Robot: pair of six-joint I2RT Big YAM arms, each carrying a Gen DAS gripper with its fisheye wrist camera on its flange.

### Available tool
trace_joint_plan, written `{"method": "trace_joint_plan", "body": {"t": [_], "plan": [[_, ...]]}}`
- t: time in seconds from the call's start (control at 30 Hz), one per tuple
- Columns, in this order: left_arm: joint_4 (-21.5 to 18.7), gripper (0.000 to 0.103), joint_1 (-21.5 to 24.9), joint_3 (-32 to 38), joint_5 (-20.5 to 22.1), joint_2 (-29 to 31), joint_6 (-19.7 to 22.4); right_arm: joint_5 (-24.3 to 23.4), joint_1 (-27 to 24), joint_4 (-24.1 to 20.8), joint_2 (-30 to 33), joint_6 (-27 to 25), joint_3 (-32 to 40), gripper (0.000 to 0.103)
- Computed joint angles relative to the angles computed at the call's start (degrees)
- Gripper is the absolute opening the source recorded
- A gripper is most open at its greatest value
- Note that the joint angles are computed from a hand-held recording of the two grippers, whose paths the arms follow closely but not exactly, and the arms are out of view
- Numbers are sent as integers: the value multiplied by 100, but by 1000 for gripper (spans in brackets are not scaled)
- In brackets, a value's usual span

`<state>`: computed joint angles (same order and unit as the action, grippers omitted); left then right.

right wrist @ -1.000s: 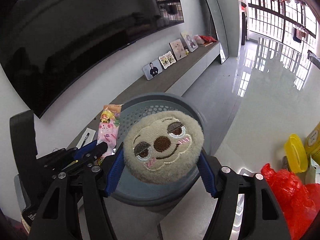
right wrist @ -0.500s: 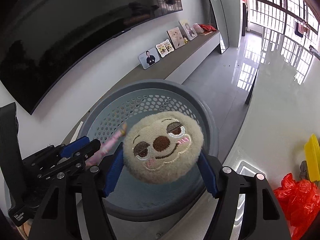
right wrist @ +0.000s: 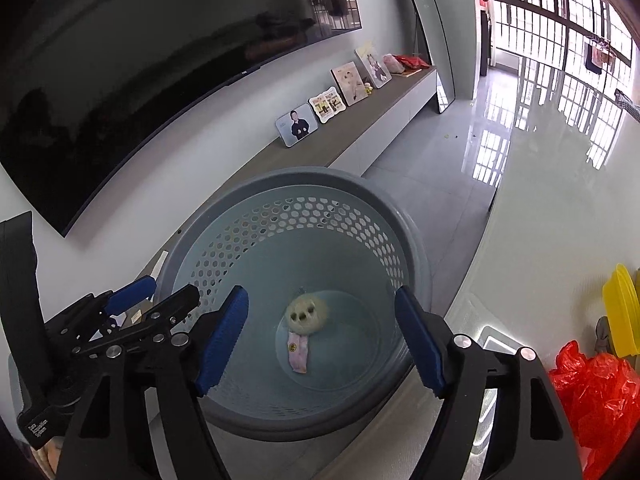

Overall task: Collect trash
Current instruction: 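Lift both open tools away from the grey basket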

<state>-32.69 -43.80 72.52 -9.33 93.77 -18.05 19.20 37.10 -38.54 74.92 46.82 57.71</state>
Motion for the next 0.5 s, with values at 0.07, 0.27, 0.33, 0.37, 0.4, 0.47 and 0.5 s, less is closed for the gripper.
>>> {"method": "trace_joint_plan", "body": {"t": [0.07, 0.27, 0.33, 0.37, 0.4, 0.47, 0.5], "plan": [[-20, 60, -16, -17, -59, -20, -18, 12, -17, 17, 25, -29, 14, 72], [-19, 71, -78, -66, -321, -108, -36, 148, 79, -25, -64, 48, -38, 72], [-16, 75, -95, -88, -395, -145, -56, 174, 88, -43, -69, 69, -28, 72], [-19, 77, -94, -93, -415, -155, -57, 184, 95, -52, -70, 82, -26, 72], [-32, 78, -101, -92, -440, -162, -61, 200, 104, -62, -79, 97, -32, 72], [-35, 81, -107, -108, -486, -189, -56, 249, 128, -80, -105, 124, -52, 72], [-28, 83, -112, -124, -520, -209, -54, 275, 141, -81, -116, 134, -60, 72]]}}
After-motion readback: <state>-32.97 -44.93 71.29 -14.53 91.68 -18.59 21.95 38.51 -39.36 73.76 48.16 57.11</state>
